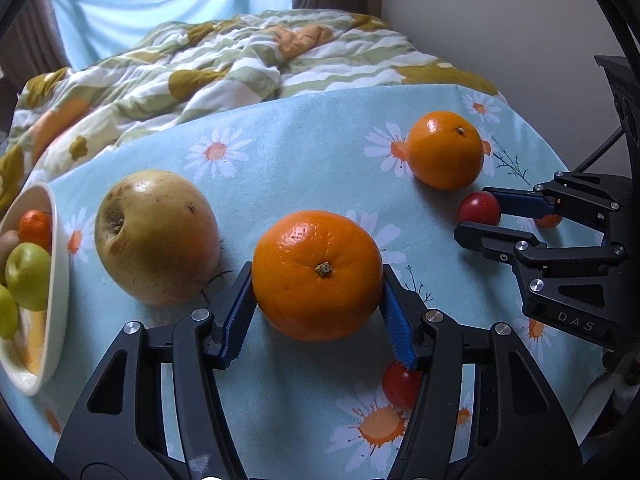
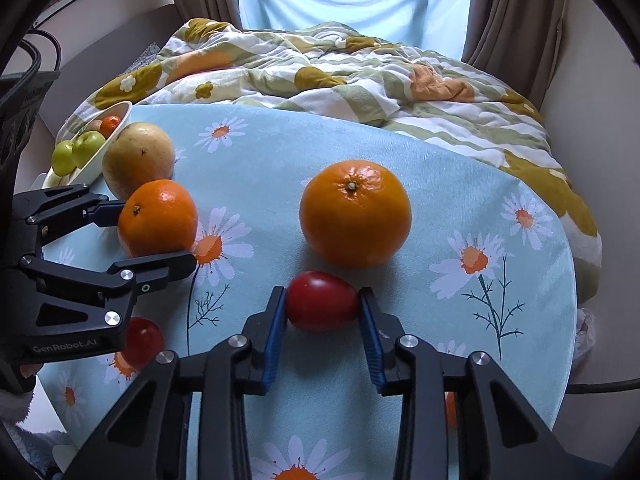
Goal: Organize fruits
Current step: 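Close the left gripper on the large orange while the right closes on the red tomato, then lower the orange into the bowl and open the left gripper while the right carries the tomato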
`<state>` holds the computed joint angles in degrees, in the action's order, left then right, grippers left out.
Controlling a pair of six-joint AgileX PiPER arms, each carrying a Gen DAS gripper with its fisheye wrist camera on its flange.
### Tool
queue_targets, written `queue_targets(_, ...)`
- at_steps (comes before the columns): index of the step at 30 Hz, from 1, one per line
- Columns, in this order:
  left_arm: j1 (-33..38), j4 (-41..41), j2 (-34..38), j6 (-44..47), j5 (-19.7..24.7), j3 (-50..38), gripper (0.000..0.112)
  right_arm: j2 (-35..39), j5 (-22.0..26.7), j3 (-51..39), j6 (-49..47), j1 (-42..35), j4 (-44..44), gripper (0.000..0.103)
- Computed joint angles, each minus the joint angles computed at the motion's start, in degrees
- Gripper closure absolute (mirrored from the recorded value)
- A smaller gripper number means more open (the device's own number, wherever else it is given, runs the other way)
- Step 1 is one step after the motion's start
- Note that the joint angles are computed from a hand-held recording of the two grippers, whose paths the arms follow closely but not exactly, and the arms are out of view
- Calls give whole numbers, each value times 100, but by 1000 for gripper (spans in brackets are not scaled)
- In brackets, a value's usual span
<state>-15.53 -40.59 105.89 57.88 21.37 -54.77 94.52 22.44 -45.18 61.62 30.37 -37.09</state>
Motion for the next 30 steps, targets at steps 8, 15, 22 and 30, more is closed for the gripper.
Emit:
queue_targets(8, 179, 3, -522, -123, 182, 206, 48, -365, 337, -74, 183, 318, -39, 71)
queue_targets(15, 521, 232, -1226, -387, 552, 298, 48, -679, 924, -478, -39, 661, 173, 71)
queue_targets(22, 1384, 74, -1715, 12, 1288, 106, 48, -573, 1672, -1350, -138, 1162, 315, 71)
queue_targets(30, 2756, -112, -1613, 829, 2378, -566, 48, 191, 2446, -2839, 135, 1812, 265, 70)
